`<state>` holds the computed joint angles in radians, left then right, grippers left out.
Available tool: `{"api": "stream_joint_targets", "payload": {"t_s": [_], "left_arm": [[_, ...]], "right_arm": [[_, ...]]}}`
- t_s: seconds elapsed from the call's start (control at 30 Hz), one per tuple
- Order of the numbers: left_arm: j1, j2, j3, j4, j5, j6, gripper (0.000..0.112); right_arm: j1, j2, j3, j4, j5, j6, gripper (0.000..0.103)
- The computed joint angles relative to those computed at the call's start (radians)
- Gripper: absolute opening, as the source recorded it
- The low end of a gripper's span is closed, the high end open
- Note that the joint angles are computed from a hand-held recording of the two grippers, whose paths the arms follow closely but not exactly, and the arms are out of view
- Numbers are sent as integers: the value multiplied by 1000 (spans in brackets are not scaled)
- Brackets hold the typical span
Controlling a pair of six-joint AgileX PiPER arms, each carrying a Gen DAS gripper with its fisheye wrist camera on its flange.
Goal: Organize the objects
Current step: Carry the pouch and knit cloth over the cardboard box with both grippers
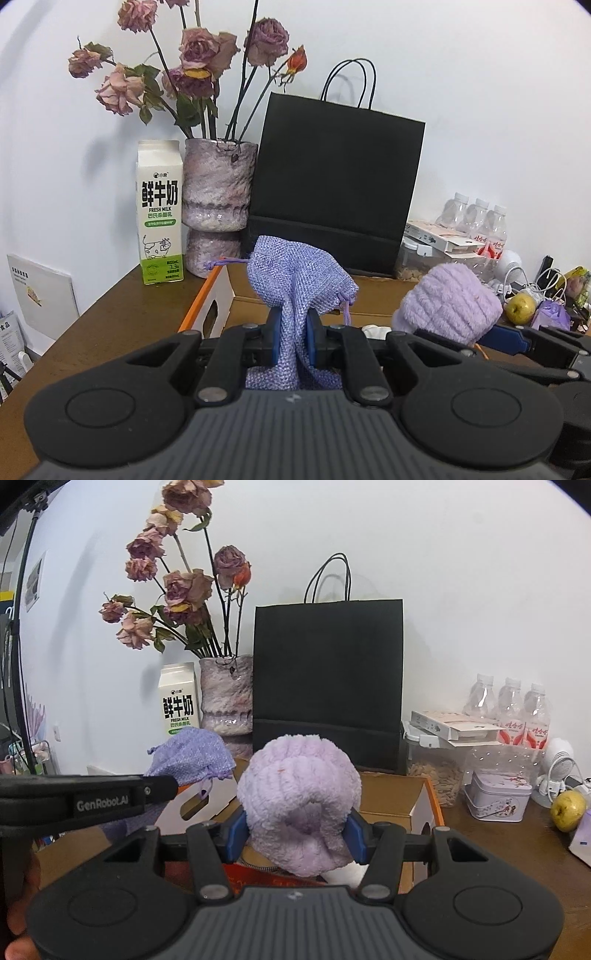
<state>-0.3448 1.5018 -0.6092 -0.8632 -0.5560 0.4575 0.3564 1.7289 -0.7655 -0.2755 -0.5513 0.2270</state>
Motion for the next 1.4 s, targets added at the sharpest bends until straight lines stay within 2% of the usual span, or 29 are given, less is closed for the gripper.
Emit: {"api": "stream_joint_targets", "payload": {"t_s": [0.33, 0.73, 0.93, 1.2, 1.27, 1.37, 1.4], "left_arm": [[96, 97, -103, 133, 58, -77, 14], [170, 236, -259, 242, 124, -115, 14], [198, 300, -336, 268, 167, -113, 14], [207, 340, -380, 235, 174, -57, 16], [208, 343, -379, 249, 168, -70, 23], [197, 342, -370, 211, 132, -32, 51], [196, 341, -367, 210, 125, -28, 67]], "right_arm": [[-11, 107, -151, -28, 50, 14, 52], [-28, 240, -347, -111, 148, 94, 53], [-34, 291, -420, -139, 187, 120, 53], [-40, 336, -489, -140, 235, 117, 54], [-40, 342, -498, -135, 245, 112, 57], [-41, 350, -510, -160, 264, 129, 68], [-40, 352, -512, -155, 269, 125, 75]]}}
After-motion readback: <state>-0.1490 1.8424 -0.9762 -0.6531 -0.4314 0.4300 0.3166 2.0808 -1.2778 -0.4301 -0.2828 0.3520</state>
